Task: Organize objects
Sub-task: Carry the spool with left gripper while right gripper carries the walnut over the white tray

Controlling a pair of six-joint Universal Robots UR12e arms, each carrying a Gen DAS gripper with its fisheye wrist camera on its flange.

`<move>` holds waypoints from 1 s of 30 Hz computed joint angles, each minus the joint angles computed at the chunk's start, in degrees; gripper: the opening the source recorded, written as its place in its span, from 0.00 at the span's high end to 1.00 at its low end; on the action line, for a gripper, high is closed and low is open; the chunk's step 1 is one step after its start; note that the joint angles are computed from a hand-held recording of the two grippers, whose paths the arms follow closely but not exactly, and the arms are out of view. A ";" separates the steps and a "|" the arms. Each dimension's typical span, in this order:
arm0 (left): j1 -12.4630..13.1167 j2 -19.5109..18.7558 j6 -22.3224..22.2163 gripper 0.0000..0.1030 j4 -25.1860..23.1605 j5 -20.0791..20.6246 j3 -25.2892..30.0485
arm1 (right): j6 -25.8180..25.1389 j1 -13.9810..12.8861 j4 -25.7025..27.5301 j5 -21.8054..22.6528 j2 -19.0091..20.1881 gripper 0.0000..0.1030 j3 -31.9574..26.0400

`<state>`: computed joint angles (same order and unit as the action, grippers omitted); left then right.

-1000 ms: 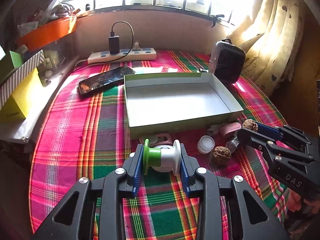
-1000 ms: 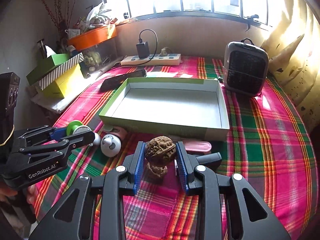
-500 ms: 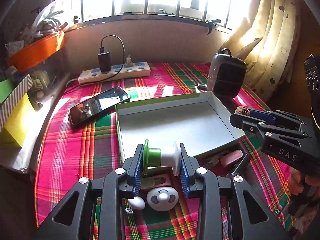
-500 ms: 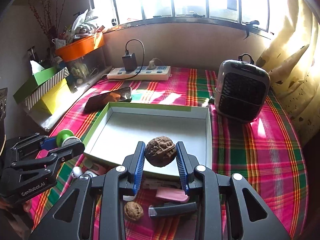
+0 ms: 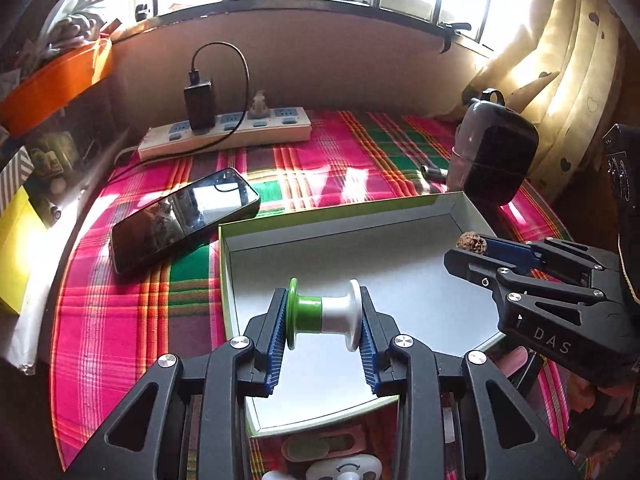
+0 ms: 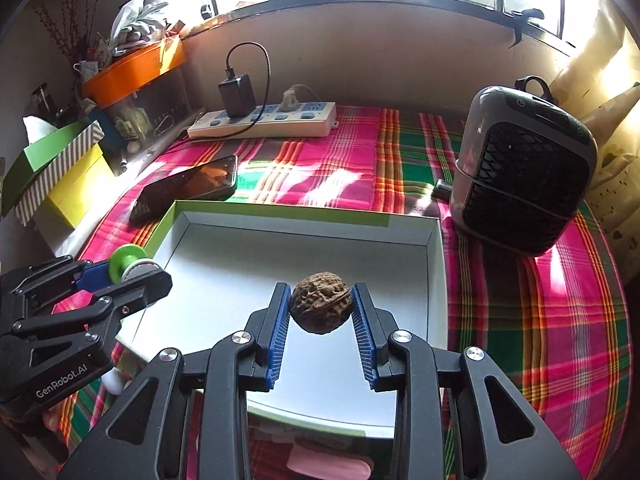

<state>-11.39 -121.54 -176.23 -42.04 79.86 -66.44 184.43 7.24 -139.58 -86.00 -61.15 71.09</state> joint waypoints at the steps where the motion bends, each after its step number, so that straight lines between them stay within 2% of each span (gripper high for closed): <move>1: -0.01 -0.40 -0.04 0.71 -0.35 0.19 0.55 | 0.06 -0.02 0.36 0.02 0.41 0.68 -0.56; 7: 0.11 -2.83 -0.93 0.71 -2.96 0.57 4.05 | 0.31 -0.05 3.53 -0.98 2.79 0.68 -4.08; 14: -0.19 -4.77 0.15 0.71 -4.90 1.62 6.67 | 0.17 0.10 6.36 -2.58 4.66 0.68 -6.73; 30: -0.51 -6.51 0.26 0.71 -6.98 3.18 8.82 | 0.45 0.05 7.81 -3.92 5.78 0.68 -8.04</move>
